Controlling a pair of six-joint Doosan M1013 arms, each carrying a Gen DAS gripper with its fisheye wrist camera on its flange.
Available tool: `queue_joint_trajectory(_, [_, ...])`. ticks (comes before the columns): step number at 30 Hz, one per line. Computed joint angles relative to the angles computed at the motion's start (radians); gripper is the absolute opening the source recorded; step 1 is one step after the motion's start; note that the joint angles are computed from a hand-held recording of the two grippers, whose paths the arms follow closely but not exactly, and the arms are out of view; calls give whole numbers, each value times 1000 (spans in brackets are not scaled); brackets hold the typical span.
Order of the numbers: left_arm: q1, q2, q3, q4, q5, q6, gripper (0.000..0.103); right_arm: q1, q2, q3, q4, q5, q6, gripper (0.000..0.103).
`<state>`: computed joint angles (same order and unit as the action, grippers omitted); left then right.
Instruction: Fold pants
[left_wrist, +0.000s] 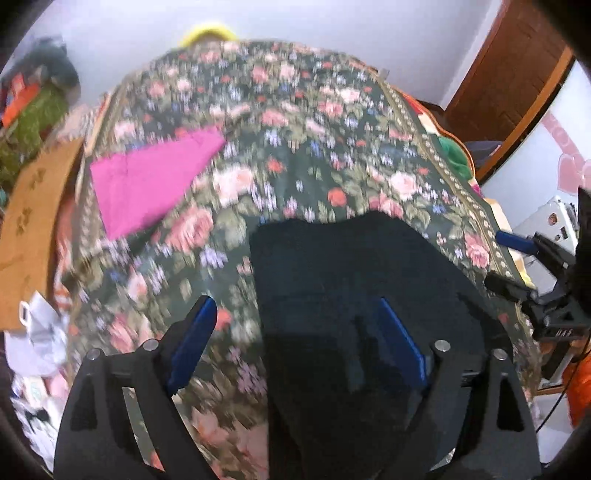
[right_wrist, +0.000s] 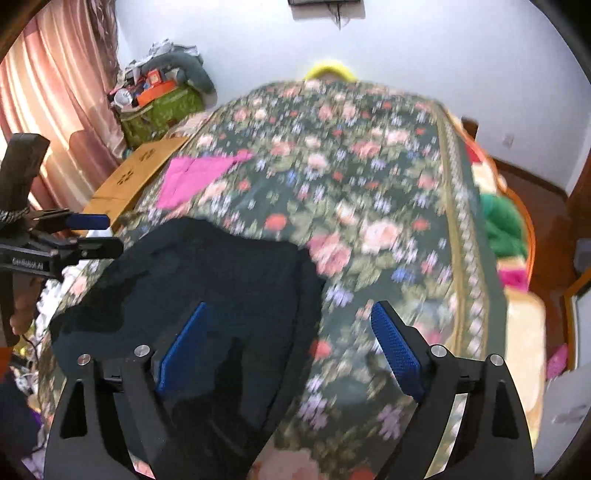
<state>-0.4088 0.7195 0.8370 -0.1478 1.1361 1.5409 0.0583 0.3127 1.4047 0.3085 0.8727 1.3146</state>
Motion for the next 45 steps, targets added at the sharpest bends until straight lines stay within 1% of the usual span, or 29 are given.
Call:
queue_joint_trajectory(4, [7, 36, -30, -42, 89, -16, 89, -2, 18, 6, 24, 61, 1, 88])
queue_joint_trajectory(8, [6, 77, -75, -69, 163, -8, 90, -15, 39, 5, 98, 106, -14, 87])
queue_joint_trajectory(13, [23, 130, -147, -179, 244, -13, 91, -34, 93, -43, 219, 219, -25, 86])
queue_joint_trajectory(15, [28, 153, -180, -215, 273, -18, 91, -37, 105, -52, 252, 241, -39, 77])
queue_joint_trajectory(16, [27, 161, -193, -217, 281, -14, 91, -37, 109, -58, 259, 249, -44, 75])
queue_joint_trajectory(18, [24, 169, -209, -217, 282, -6, 83, -35, 117, -71, 255, 262, -49, 64])
queue_joint_trajectory(19, [23, 169, -211, -215, 276, -5, 80, -35, 119, -75, 255, 265, -52, 60])
queue_joint_trajectory(21, [24, 169, -212, -214, 263, -6, 71, -32, 120, -82, 237, 257, -47, 46])
queue_joint_trajectory(22, [24, 166, -208, -212, 253, -7, 68, -32, 120, -85, 228, 254, -47, 41])
queue_joint_trajectory(23, [24, 158, -196, -213, 238, -6, 65, -31, 119, -87, 210, 245, -43, 31])
queue_joint_trajectory(25, [25, 146, -177, -207, 212, -2, 55, -33, 120, -95, 212, 257, -49, 26])
queue_joint_trajectory(26, [24, 138, -168, -195, 199, 3, 46, -31, 119, -99, 206, 257, -54, 23])
queue_joint_trajectory(27, [26, 135, -166, -194, 195, 18, 41, -28, 118, -102, 194, 255, -61, 22])
queue_joint_trajectory(29, [30, 130, -165, -202, 192, 30, 35, -19, 110, -101, 167, 235, -76, 19])
queue_joint_trajectory(31, [32, 126, -167, -204, 193, 36, 32, -14, 101, -101, 161, 213, -86, 17])
queue_joint_trajectory(33, [31, 114, -160, -196, 178, 47, 27, -10, 96, -105, 164, 186, -89, 15])
queue_joint_trajectory(38, [25, 69, -132, -141, 83, 68, 23, 6, 92, -137, 168, 134, -109, 14])
queue_joint_trajectory(41, [32, 44, -121, -117, 25, 69, 23, 19, 97, -169, 169, 101, -121, 14])
queue_joint_trajectory(45, [47, 32, -136, -90, -39, 66, 23, 38, 121, -236, 184, 59, -133, 14])
